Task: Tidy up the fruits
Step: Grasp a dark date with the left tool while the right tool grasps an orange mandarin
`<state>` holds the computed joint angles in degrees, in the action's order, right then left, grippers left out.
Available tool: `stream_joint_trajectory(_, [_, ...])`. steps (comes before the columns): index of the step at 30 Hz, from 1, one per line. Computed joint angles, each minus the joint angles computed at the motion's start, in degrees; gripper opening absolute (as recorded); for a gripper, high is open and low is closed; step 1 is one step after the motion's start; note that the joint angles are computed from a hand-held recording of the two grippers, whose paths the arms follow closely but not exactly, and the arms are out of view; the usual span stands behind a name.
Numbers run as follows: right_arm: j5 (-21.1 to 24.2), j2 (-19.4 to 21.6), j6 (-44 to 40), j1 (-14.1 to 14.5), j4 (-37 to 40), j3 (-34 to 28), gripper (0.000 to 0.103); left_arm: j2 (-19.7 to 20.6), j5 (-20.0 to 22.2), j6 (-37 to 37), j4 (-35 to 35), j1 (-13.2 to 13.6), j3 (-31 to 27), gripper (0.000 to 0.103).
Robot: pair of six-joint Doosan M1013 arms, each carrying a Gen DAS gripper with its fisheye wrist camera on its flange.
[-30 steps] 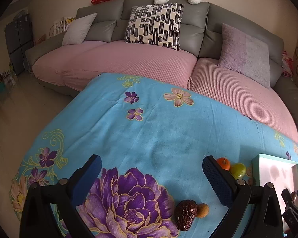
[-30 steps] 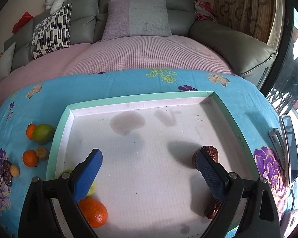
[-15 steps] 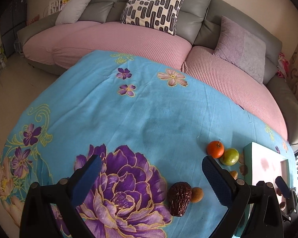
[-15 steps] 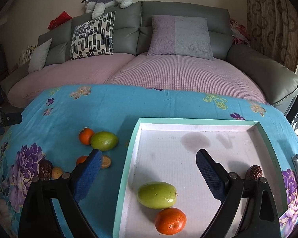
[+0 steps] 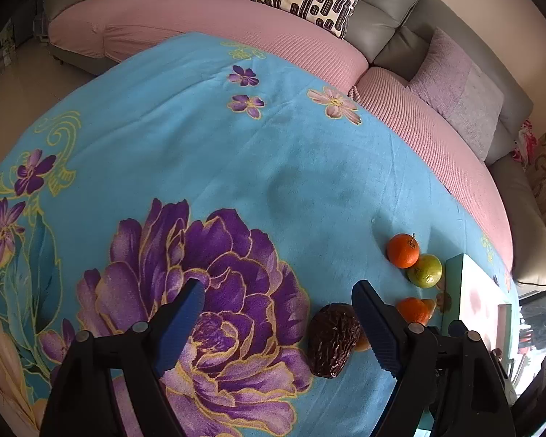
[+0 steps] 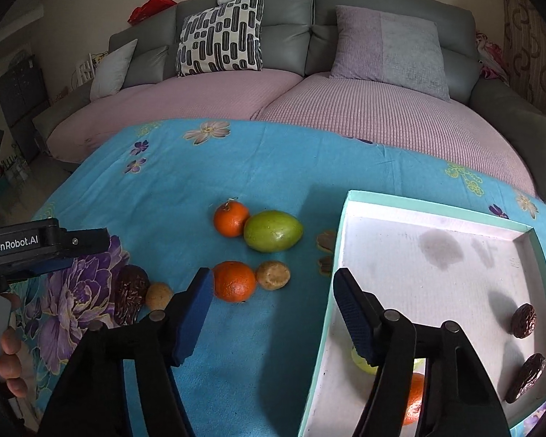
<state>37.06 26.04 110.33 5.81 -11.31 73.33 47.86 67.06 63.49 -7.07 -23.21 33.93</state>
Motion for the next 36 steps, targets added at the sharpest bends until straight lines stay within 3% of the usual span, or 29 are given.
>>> stream_joint_trajectory(12, [2.8, 3.2, -5.2, 0.5, 5.6, -3.4, 0.042, 0.3, 0.6, -0.8, -0.6, 0.3, -0.5, 0.085])
stream_joint_trajectory(23, [5.2, 4.8, -1.6, 1.5, 0.0, -5.4, 0.037, 1.2, 2.0, 0.0, -1.1, 0.1, -2.0, 0.085])
stream_joint_trajectory(29, [5.1, 4.9, -1.8, 1.3, 1.0, -5.4, 0.035, 1.4, 2.0, 1.0, -3.4, 0.2, -2.5, 0.085])
stream_joint_trajectory(30, [5.1, 4.9, -1.9, 1.3, 1.3, -5.4, 0.035, 1.5, 2.1, 1.3, -4.3, 0.3, -2.5, 0.084])
stream_joint_trajectory(32, [5.1, 4.7, -2.2, 1.2, 1.7, -5.2, 0.035, 1.8, 2.5, 2.0, -5.5, 0.4, -2.9, 0.072])
stream_joint_trajectory(36, [5.3, 4.1, -2.2, 0.9, 2.9, -4.5, 0.035, 2.4, 3.4, 3.0, -7.6, 0.3, -3.8, 0.072])
